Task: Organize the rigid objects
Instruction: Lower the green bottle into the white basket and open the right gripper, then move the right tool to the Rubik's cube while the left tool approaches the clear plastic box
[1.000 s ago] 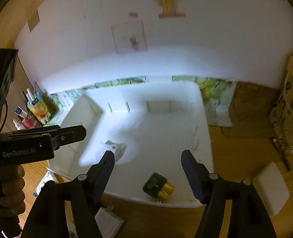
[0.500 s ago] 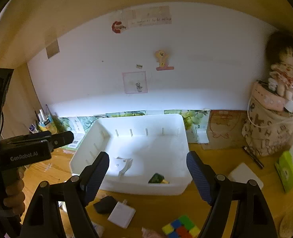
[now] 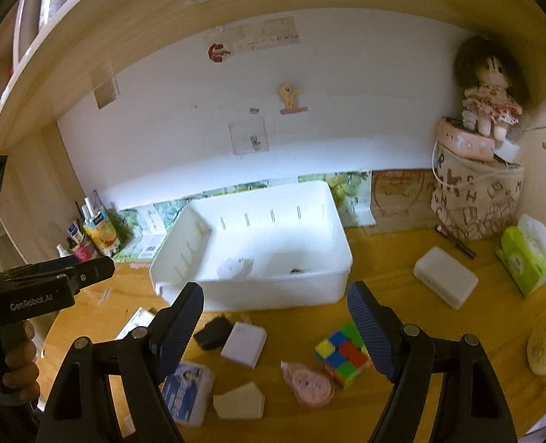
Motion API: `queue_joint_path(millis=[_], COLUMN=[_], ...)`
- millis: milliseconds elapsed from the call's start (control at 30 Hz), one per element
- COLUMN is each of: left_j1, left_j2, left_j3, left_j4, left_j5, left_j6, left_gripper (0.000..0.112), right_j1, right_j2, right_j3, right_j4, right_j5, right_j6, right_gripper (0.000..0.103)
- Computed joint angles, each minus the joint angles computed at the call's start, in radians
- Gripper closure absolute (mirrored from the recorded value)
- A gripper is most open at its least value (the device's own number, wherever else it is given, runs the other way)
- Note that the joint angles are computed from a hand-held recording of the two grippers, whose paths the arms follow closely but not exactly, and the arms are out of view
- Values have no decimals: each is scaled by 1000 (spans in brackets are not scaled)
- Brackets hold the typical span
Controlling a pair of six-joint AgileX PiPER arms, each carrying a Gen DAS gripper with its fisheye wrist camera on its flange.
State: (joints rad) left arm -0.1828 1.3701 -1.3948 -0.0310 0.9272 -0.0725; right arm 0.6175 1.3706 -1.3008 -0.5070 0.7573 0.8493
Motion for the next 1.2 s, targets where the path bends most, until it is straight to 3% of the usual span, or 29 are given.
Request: queue_joint_path(millis=[233, 467, 633, 867, 1200], left_j1=[-5, -12, 16, 1, -1], left_j2=[-45, -73, -90, -76, 30], left_j3=[72, 137, 183, 227, 197], left_j4=[15, 48, 15, 74, 80], left_j5=[62, 143, 165, 198, 276], left_j6=[-85, -159, -122, -59, 82], left_gripper=[30, 30, 30, 30, 30], right_j1=[-3, -73, -126, -283, -455], right_j2=[-71, -120, -118, -36, 157], right_j3=[83, 129, 137, 127, 37], right_j4=[53, 217, 302, 582, 857], right_j5=[10, 24, 43, 64, 158], right_j6=[-42, -191, -287, -502, -583], right_gripper=[22, 22, 22, 22, 22])
